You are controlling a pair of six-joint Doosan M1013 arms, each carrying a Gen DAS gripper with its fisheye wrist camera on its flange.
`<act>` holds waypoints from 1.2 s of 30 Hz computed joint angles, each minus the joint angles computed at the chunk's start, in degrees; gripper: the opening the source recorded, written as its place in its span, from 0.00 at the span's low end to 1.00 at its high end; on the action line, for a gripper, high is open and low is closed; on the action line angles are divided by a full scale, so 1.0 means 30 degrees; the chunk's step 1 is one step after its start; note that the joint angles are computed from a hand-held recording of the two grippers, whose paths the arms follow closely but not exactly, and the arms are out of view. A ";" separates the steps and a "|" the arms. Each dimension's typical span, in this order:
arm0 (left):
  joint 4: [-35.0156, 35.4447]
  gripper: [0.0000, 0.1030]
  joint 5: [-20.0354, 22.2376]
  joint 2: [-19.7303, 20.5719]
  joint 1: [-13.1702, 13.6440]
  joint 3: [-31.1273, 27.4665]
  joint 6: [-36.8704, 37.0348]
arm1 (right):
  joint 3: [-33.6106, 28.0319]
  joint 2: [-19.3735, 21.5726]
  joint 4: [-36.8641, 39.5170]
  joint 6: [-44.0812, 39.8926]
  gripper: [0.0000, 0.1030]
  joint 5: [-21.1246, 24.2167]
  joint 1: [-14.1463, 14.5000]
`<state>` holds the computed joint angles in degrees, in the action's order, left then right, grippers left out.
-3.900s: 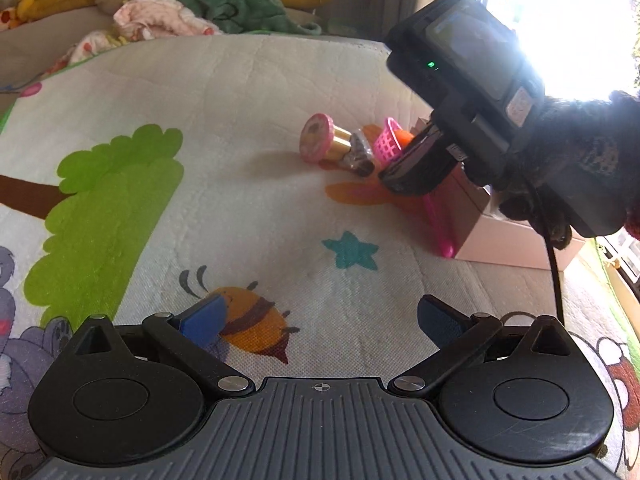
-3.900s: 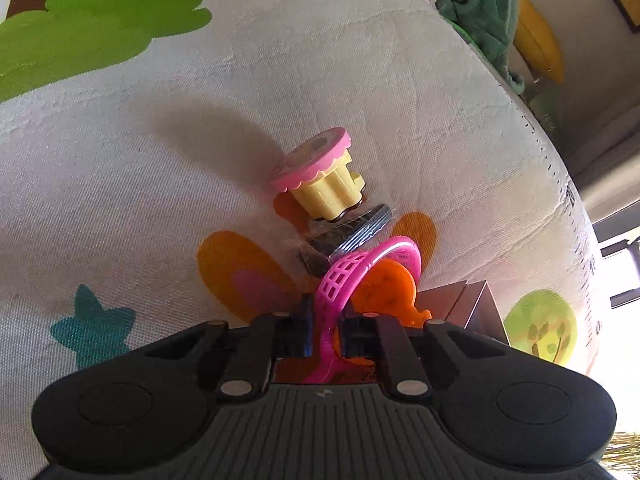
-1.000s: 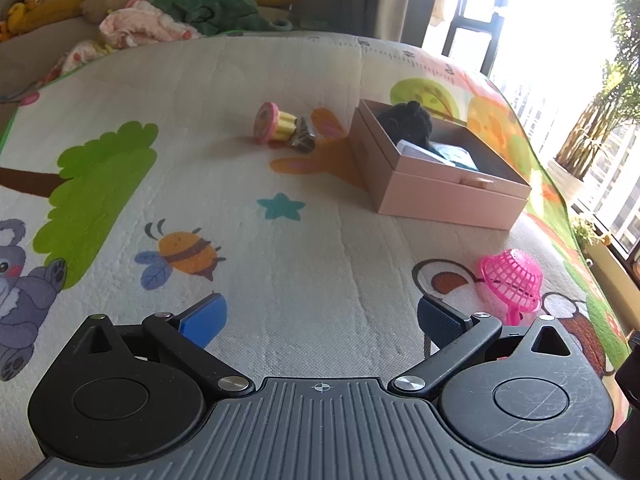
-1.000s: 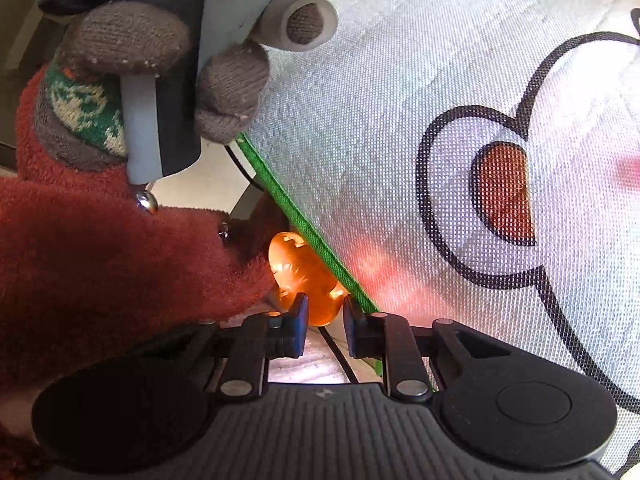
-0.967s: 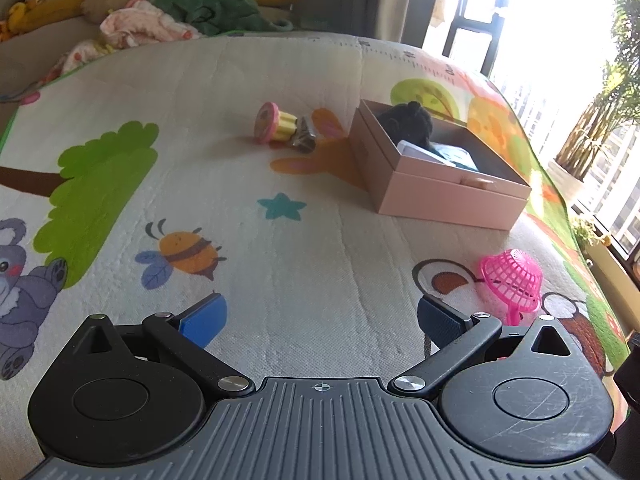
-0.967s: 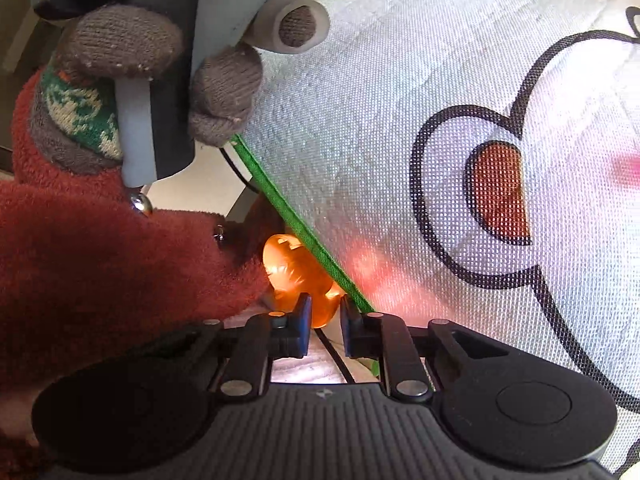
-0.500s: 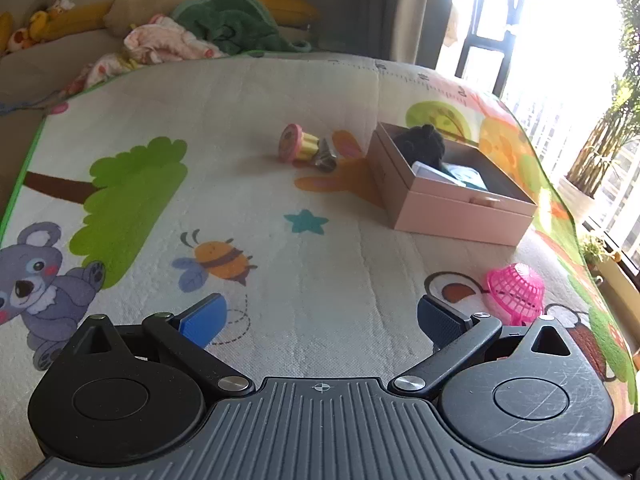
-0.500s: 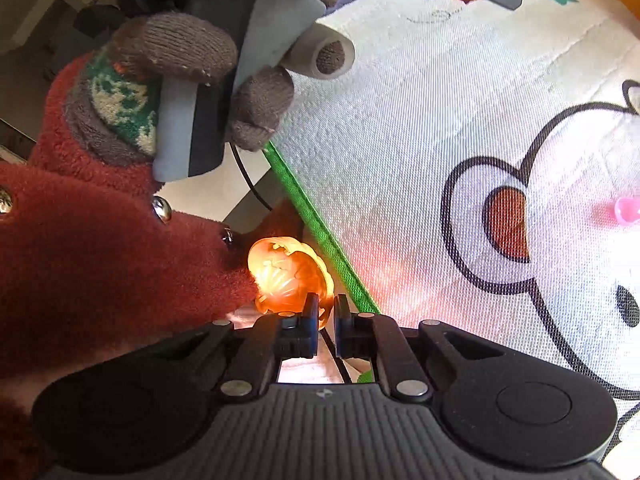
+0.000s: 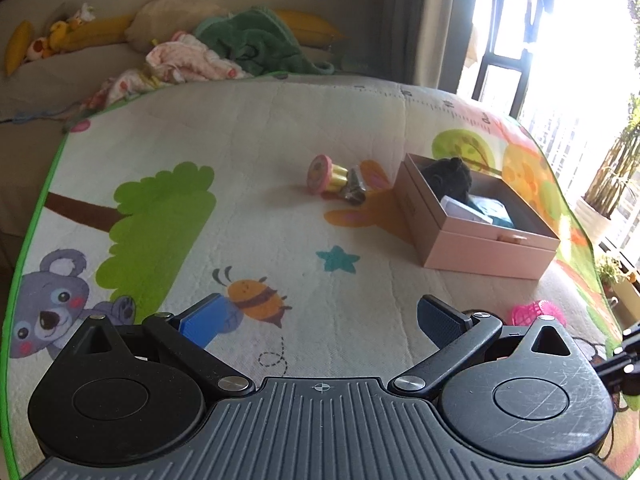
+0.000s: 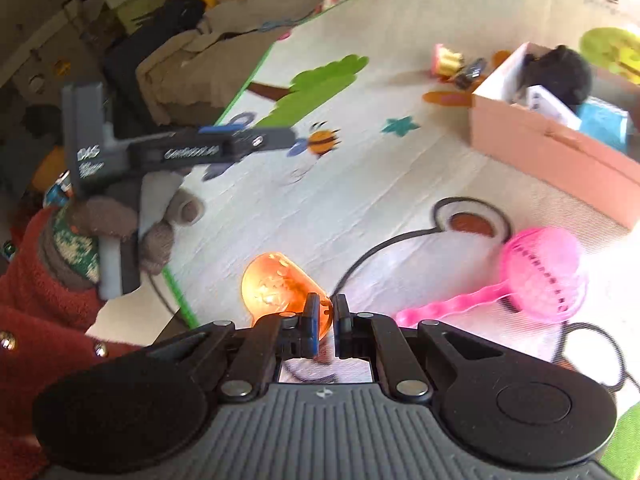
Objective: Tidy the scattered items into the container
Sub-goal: 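Set the orange cup on the mat beside the pink basket with the right gripper, then grasp the pink-topped yellow cupcake toy with the right gripper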
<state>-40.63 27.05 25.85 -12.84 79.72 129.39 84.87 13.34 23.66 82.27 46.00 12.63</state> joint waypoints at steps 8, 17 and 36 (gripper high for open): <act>0.0952 1.00 0.2035 0.1526 -0.0807 -0.2040 0.1951 | -0.0055 0.1278 -0.9053 0.8650 0.14 -0.3448 -0.0477; 0.3922 1.00 0.1205 0.3829 -0.1372 -0.5348 0.0156 | 0.0501 0.2393 -1.6828 1.4963 0.49 -0.5988 0.0313; 0.3003 1.00 0.1985 0.4766 -0.0182 -0.6026 -0.2345 | -1.4990 1.0541 -0.8769 0.6944 0.68 0.1546 0.0161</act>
